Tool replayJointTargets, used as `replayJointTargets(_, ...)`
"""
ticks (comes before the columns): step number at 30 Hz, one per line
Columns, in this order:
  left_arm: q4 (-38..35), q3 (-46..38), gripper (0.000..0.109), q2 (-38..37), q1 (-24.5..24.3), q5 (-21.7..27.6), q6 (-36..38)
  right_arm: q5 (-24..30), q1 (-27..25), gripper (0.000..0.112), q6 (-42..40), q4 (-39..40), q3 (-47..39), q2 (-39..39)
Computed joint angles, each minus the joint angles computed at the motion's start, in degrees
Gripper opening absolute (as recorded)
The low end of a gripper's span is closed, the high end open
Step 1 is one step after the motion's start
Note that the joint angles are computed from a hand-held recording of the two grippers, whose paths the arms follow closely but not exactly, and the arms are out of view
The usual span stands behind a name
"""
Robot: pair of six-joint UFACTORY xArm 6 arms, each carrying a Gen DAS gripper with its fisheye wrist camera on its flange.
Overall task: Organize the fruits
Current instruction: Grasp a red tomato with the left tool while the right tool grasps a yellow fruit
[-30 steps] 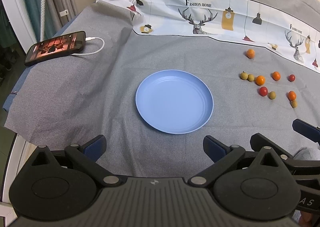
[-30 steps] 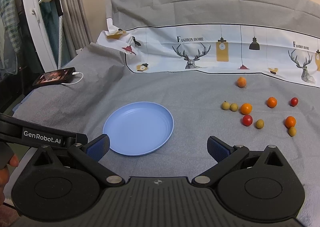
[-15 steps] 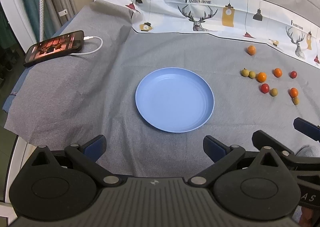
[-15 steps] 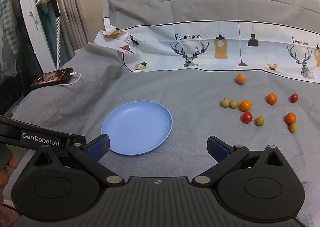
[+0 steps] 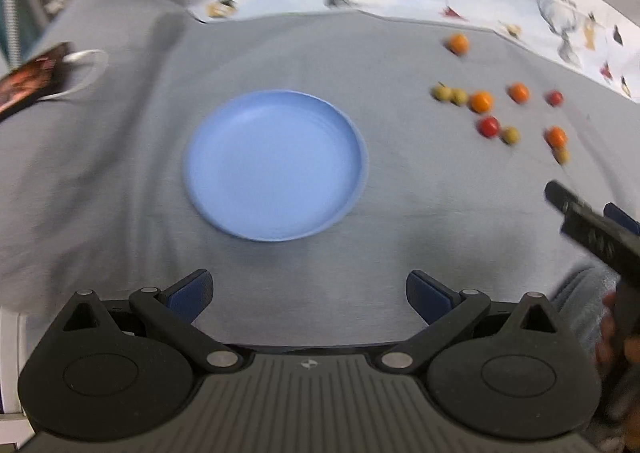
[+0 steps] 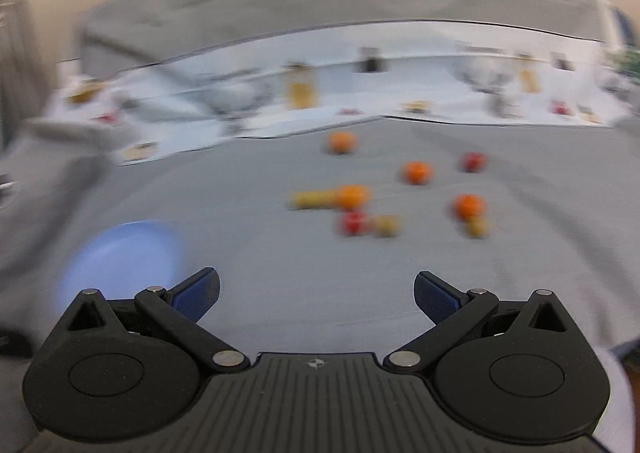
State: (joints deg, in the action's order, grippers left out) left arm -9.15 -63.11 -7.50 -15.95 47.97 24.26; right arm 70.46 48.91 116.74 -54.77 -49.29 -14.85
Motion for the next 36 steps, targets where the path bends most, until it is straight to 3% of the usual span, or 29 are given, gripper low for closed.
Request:
replayJointTargets(4,1.1,-2.7,0.103,4.3,-5.4,-0.7,-2.8,1.6,-5.6,0.103,3.2,3.1,7.9,-4.6)
replayJointTargets(9,1.8,-10.3,0.103,13.9,-12.9,-2.5,-5.3,-3.2,-15.4,0.103,5.2,2.1,16.1,-6.6)
replayJointTargets(13,3.0,-20.9,0.103,25.5,-18.2,-3.1,-9.1,-17.5,-28.1,0.103,7.7,-2.8,20.2,-5.5)
replayJointTargets(17,5.1,-34.5,0.103,38.5,-22.0,-1.5,-10.9,-26.1,-35.9,0.103,5.3,-3.4,21.1,-2.9)
replayJointTargets(21,8.9,-47.0,0.103,49.1,-23.9,1.9,-13.6,-25.3,-38.0,0.103,2.2,-6.0,20.0,-0.2)
replayJointTargets(26,7.0,-57.3,0.103,56.1,-24.1,7.0,-14.2,-23.9,-37.9,0.103,2.2,-7.6,18.9,1.7)
replayJointTargets(30,9.0,-55.0,0.101,55.6,-24.5,1.9,-15.3,-24.6,-38.2,0.102,1.3,-7.5,19.4,1.0)
replayJointTargets(32,5.8,-52.9,0.075,54.6,-24.3,-0.7,-13.3,-25.8,-38.7,0.101,0.8,-7.4,20.2,0.0)
replayJointTargets(33,6.1,-51.5,0.067,53.8,-24.5,-2.5,-12.7,-25.9,-38.6,0.097,1.3,-7.6,20.5,-0.5)
replayJointTargets(34,5.5,-50.2,0.039,53.1,-24.6,-4.0,-11.0,-24.4,-37.7,0.077,1.8,-7.9,20.5,-0.8)
replayJointTargets(35,4.7,-50.4,0.033,52.9,-24.7,-3.5,-9.6,-23.9,-37.2,0.046,1.9,-8.8,20.7,-1.3)
replayJointTargets(36,4.4,-50.3,0.033,52.8,-24.9,-3.3,-9.2,-23.2,-36.6,0.030,1.7,-9.2,20.7,-1.5)
